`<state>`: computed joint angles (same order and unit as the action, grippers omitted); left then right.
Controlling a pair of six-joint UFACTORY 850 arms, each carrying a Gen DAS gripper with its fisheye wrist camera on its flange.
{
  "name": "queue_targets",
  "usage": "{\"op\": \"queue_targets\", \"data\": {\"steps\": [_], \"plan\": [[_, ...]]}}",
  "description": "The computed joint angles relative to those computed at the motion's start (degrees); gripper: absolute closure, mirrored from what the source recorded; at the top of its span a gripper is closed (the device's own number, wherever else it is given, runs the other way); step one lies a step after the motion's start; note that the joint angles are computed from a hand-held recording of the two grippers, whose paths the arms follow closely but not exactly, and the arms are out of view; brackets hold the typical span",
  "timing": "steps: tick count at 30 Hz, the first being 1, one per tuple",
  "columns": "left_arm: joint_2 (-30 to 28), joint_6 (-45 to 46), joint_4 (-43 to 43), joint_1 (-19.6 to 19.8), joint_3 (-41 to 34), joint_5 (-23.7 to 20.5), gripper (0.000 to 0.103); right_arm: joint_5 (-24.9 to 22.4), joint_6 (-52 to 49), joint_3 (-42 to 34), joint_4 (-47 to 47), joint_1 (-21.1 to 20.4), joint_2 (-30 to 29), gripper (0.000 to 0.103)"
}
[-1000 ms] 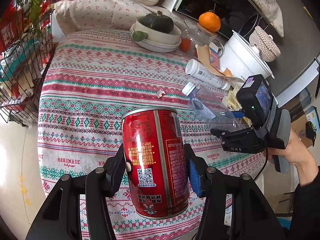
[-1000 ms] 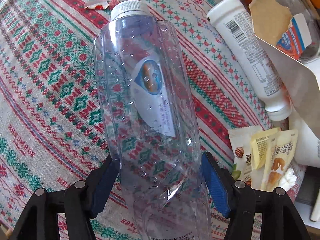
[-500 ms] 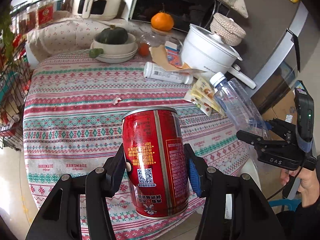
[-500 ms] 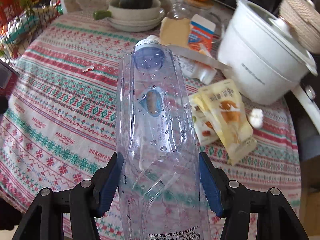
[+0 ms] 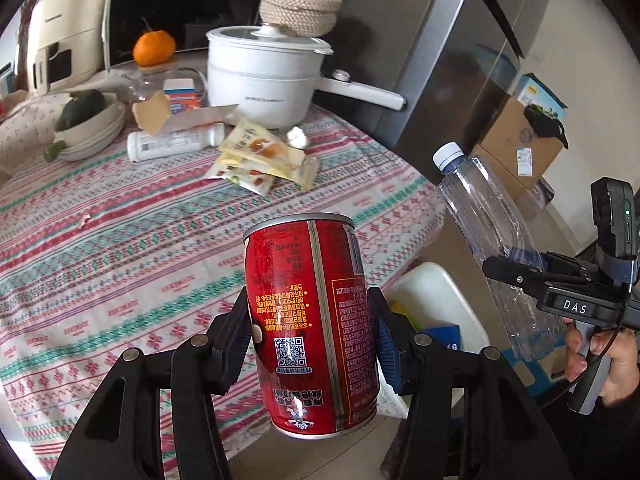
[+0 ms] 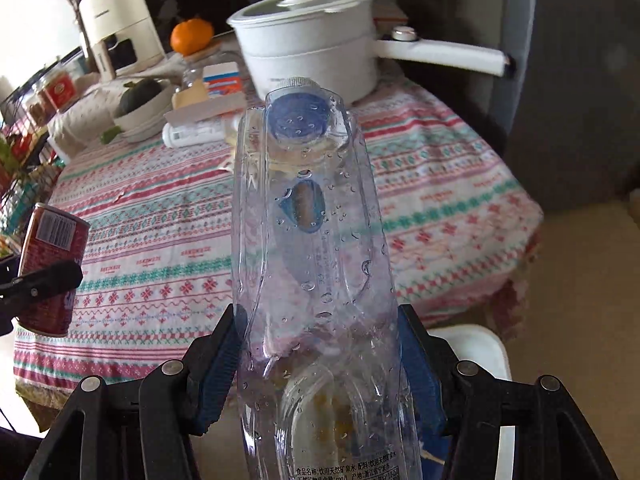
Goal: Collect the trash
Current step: 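Carry the red can and the water bottle to the bin with both tools, then open the left tool to drop the red can into the bin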
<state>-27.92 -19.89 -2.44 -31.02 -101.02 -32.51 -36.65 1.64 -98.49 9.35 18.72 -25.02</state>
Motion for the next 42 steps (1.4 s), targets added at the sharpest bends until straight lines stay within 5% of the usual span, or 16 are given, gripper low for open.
{"op": "queue_targets", "data": {"steps": [13,21,24,27,42], "plan": [[-11.64,15.86,-11.02,-6.93,-9.47,-1.81,0.046,-2.05,4.72,10.91,2.44,-6.70,6.58,0.038],[-17.31,16.52,-10.42,-8.05,-15.10,-1.92,0.045,-3.42,4.31,11.97,2.08,-7.78,6.87,0.038],[-19.40,18.46,-12.30,-7.86,-17.84,-4.16,0.033,-4.08,4.22,12.14,1.84,-8.21,6.74,0.038],[-19.19,16.83,-9.17,-8.24,-17.97,-3.72,0.023,-4.67,4.29,12.32,2.04,-8.71,6.64,0.038],[-8.98,7.40,0.78,-5.81,-7.88,-1.30,0.022,-6.86,4.88,12.18,2.87,-8.51,5.49,0.037]]}}
